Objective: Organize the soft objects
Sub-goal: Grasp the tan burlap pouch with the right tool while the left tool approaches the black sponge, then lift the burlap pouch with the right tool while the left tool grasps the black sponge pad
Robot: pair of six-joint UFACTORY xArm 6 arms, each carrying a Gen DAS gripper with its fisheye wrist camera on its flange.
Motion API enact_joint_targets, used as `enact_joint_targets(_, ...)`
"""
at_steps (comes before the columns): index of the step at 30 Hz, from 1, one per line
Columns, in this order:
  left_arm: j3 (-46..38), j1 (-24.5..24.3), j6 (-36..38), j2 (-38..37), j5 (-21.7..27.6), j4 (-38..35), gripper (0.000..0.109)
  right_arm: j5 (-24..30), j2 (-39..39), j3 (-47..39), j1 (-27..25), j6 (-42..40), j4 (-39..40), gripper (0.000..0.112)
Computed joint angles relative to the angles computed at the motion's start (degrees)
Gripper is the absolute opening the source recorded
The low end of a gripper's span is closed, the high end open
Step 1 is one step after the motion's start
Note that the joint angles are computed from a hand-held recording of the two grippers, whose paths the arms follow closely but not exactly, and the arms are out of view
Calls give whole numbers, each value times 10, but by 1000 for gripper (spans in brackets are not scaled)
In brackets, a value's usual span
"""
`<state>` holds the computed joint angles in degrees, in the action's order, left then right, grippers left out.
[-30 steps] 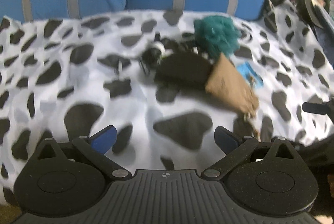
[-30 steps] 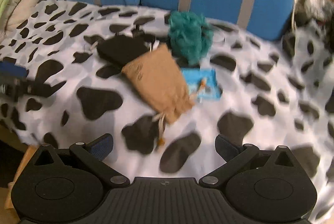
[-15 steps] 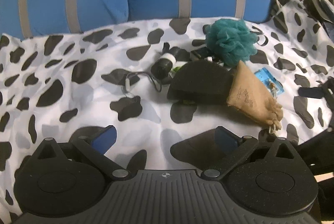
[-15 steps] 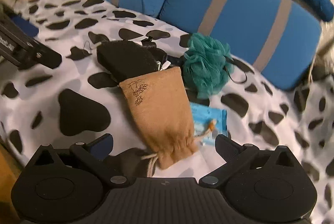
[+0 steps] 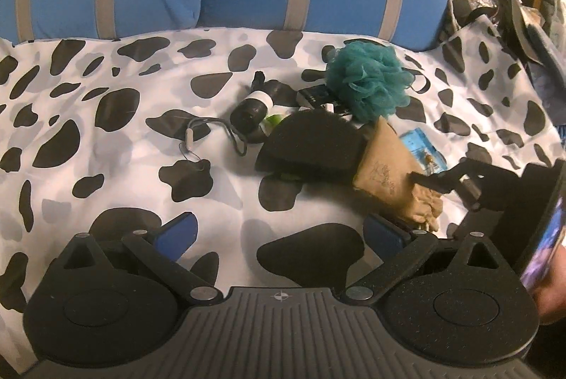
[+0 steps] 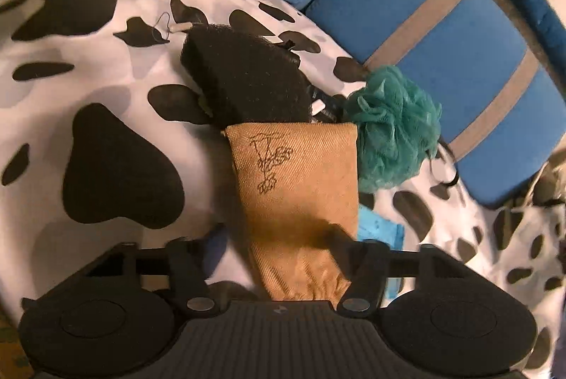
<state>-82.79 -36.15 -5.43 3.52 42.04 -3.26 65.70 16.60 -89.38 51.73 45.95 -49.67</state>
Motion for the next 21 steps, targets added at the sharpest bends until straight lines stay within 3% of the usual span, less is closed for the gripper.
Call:
enact_joint_targets(1, 0, 0, -1, 0, 0, 2, 102, 3, 2, -2, 1, -7, -1, 46)
enact_joint_targets(3, 0, -2, -2, 1, 4, 10, 102, 10, 5, -3, 6, -20, -8, 23)
enact_joint_targets(6, -2, -3, 2, 3, 9, 14, 102, 12, -4, -2, 8, -39, -14, 11)
enact_joint_targets(12, 6, -7, 13, 3, -8, 18, 102, 1, -53, 9, 2, -16, -22, 7)
enact_joint_targets(16, 8, -15, 10, 5, -24, 66, 102, -4, -95, 30, -7, 17, -9, 7)
enact_joint_targets(21, -24, -26, 39, 29, -10, 92, 102, -16, -147, 63, -18, 54, 21, 6)
